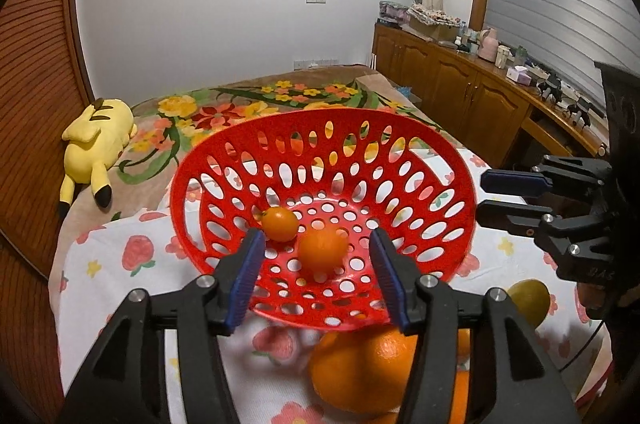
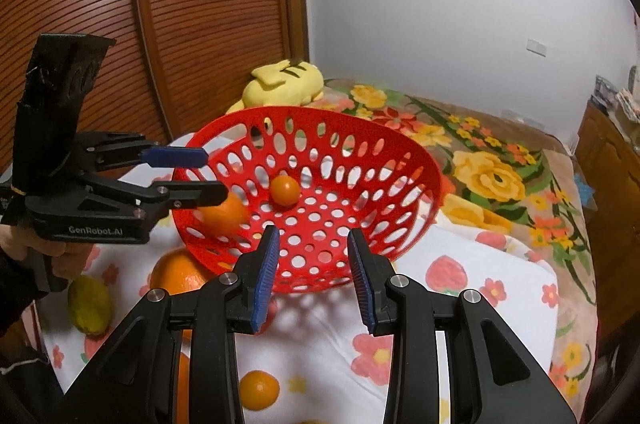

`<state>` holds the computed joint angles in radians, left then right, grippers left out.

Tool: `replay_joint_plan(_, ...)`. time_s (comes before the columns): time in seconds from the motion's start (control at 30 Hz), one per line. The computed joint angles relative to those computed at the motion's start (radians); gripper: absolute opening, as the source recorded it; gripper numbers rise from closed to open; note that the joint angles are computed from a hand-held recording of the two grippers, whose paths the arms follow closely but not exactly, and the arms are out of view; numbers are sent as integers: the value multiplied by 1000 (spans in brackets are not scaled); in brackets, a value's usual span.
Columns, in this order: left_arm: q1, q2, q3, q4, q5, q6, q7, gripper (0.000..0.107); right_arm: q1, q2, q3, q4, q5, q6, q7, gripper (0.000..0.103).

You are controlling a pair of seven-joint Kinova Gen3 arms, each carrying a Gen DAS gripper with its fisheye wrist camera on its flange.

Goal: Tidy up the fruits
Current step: 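Withdraw the left gripper and reach toward the large yellow-green fruit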

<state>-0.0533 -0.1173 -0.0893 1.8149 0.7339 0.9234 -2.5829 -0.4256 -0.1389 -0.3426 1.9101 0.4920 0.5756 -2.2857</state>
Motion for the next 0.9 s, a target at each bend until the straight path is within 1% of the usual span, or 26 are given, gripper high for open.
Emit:
replay_joint_plan(0.07,-5,-17,-16,6,14,22,-19,56,6,-23,-8,15,5,3,-24,36)
replay_joint_plan(0.17,-10,-50,-44,22,37,51,-55,62,24,-59,-43,36,23,21,-81,39)
replay_joint_plan(0.27,-16,-82,-75,43,53,84,-88,64,46,-100,-82,59,34,43,-134,41)
replay_joint_plan(0.47,-33,-137,-145,98,71,139,-159,69,96,-172,-190,95,45,103,-247,46)
replay_joint_plan(0.6,-48,-165,-180,126,70,167,-189,71,128,-213,-268,114,50,146,-322,52)
replay_joint_plan(0.73,-66,-186,-214,154,60,193,-220,71,152,-252,-318,137,35,167,-364,55)
replay_joint_plan(0.9,-90,-202,-245,189,41,219,-243,72,196,-279,-385,151,17,188,-401,64)
